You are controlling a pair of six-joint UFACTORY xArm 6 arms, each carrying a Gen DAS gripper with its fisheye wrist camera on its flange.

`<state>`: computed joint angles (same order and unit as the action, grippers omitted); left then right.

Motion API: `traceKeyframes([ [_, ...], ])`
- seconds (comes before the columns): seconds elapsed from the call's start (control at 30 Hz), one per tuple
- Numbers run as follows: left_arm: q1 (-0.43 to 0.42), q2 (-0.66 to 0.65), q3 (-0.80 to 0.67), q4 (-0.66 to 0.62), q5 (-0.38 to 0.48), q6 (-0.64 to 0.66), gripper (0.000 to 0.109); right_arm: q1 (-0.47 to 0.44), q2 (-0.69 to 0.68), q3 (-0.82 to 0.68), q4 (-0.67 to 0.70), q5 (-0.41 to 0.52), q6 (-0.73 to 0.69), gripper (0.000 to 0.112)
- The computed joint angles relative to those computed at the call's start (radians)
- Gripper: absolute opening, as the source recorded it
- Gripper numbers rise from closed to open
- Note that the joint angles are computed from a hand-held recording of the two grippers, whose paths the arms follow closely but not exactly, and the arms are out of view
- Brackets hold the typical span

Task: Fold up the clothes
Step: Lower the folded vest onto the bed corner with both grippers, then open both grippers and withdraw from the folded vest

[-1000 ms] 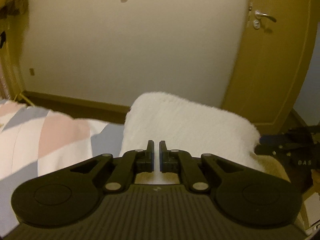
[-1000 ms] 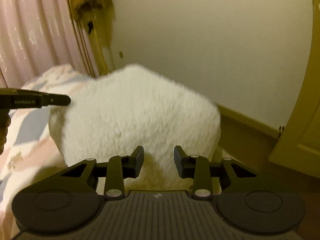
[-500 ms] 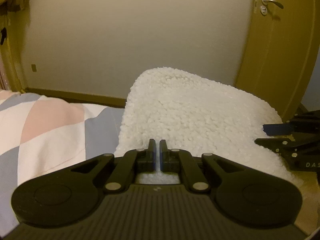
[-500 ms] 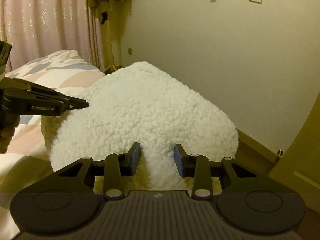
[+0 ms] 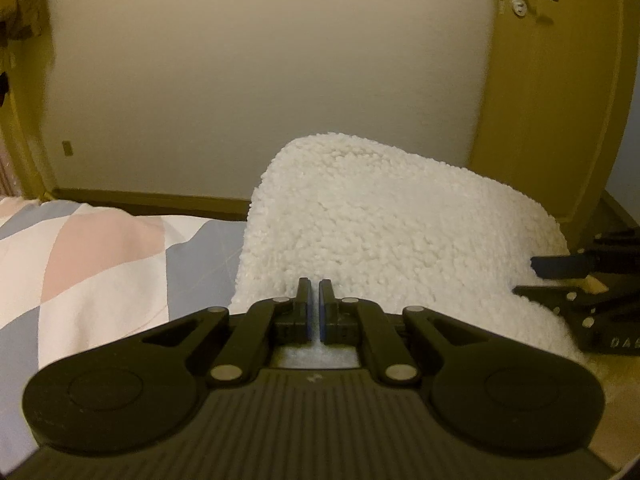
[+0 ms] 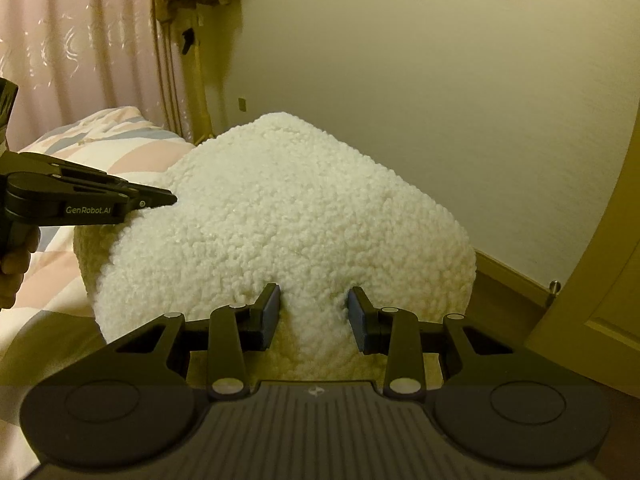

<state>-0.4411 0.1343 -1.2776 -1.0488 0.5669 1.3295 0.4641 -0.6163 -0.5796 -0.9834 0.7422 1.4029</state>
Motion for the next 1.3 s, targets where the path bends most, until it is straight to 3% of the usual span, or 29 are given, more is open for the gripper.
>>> traceKeyframes([
  [0.13,0.018,-0.042,-0.011,0.044,0.041,-0.111,0.004,0.005,-0.044,0.002,0.047,0.023,-0.025,0.036],
  [0.33,0.034,-0.162,0.062,0.042,0.077,-0.099,0.006,0.073,-0.104,-0.017,0.012,0.116,0.023,0.036],
  [0.47,0.009,-0.189,0.134,0.116,0.028,-0.112,0.007,0.149,-0.15,-0.004,0.015,0.179,0.042,0.036],
  [0.6,0.002,-0.165,0.156,0.071,0.007,-0.1,0.007,0.168,-0.13,0.013,0.085,0.2,-0.012,0.036],
  [0.87,-0.011,-0.143,0.168,-0.047,-0.038,-0.027,0.007,0.141,-0.143,0.065,0.084,0.152,-0.011,0.037],
  [1.07,-0.031,-0.177,0.167,0.051,-0.069,-0.19,0.007,0.115,-0.142,0.061,0.093,0.123,-0.033,0.04],
  [1.1,-0.034,-0.19,0.168,0.076,-0.072,-0.223,0.011,0.114,-0.146,0.056,0.098,0.123,-0.038,0.041],
  [1.2,-0.034,-0.238,0.174,0.129,-0.051,-0.311,0.041,0.126,-0.174,0.049,0.086,0.132,-0.034,0.045],
  [1.3,-0.045,-0.302,0.207,0.224,-0.054,-0.416,0.042,0.154,-0.212,0.042,0.04,0.157,0.003,0.056],
])
